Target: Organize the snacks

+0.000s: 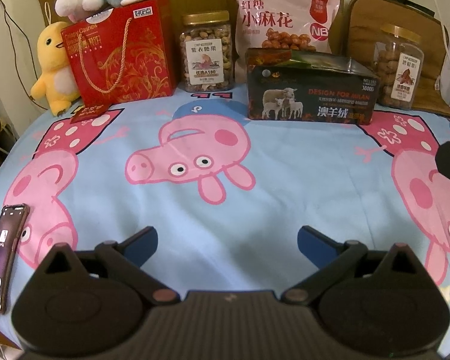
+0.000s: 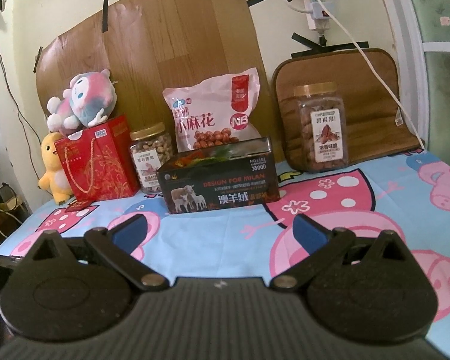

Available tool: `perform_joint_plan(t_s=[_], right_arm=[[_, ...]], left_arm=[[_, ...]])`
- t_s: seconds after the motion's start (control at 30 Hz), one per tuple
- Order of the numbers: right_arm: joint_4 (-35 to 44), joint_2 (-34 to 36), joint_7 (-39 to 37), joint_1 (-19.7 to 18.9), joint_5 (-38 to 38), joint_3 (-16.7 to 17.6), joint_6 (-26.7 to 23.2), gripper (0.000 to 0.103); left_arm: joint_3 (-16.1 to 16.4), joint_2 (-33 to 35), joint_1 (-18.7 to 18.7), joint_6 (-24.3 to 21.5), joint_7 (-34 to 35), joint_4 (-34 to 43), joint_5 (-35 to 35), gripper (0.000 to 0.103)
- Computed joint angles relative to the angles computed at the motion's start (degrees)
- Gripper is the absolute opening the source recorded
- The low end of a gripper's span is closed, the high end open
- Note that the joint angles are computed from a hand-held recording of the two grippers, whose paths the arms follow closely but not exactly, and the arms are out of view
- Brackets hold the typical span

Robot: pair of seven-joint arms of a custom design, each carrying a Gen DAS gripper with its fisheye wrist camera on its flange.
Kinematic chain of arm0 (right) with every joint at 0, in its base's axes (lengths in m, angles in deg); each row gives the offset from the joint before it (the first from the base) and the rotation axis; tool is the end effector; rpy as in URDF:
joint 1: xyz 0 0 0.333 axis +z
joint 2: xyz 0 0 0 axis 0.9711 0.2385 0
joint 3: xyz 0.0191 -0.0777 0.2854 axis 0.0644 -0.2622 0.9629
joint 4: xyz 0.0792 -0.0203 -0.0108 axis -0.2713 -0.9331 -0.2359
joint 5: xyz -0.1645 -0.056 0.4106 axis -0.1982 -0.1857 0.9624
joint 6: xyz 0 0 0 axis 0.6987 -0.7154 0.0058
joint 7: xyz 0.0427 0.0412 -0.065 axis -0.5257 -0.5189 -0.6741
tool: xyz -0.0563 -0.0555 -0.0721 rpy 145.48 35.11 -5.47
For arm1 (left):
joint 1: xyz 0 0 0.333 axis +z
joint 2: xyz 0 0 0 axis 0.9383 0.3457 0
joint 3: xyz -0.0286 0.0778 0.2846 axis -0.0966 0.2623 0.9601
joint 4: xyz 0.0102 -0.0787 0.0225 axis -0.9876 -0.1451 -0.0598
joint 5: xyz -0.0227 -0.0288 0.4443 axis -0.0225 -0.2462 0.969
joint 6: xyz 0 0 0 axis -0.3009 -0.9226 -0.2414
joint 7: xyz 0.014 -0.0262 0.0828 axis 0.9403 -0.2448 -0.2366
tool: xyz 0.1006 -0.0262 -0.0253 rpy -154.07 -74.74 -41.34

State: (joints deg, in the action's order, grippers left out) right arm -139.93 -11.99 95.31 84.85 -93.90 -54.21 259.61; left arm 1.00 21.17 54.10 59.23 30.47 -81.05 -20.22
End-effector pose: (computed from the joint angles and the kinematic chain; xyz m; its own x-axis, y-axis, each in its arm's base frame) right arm 0.5806 0.2220 0.4486 0.2994 -0.9172 -0.2630 -0.4699 0.0981 -0.8772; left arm 0.5914 -0.2947 0.4423 0.2399 -0.9699 -0.0427 -0.7522 -0.1579 -0.6398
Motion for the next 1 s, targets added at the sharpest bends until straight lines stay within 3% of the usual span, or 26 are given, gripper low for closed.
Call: perform_joint_plan(t_s=[0.3, 0.5, 0.6, 0.83, 1.0], right_arm=[[0.03, 0.01, 2.96, -0.55, -2.22, -0.10, 0.71, 0.103], [0.73, 0.19, 8.21, -1.93, -7.96, 0.51, 0.60, 0.100], [0.19, 0.13, 5.12, -0.61, -4.43, -0.36, 0.95, 0.100], [1.03, 0.55, 8.48, -2.02, -7.91, 0.52, 0.60, 0.100], [1.77, 0.69, 6.47, -1.50, -7.16, 0.09, 1.40, 0.100]], left_arm=[[0.02, 0.51, -0.30, -0.79, 0.04, 0.48, 0.10, 0.103], [0.14, 0.90, -0.43, -1.08, 0.18, 0.78, 0.09, 0.103], [0.20, 0.97, -0.51, -1.02, -0.03, 0.76, 0.44, 0.103], [0.23, 0.95, -0.64, -1.25, -0.15, 0.80, 0.39, 0.103], [0.21, 0.72, -0.63, -1.16, -0.39, 0.73, 0.91, 0.103]])
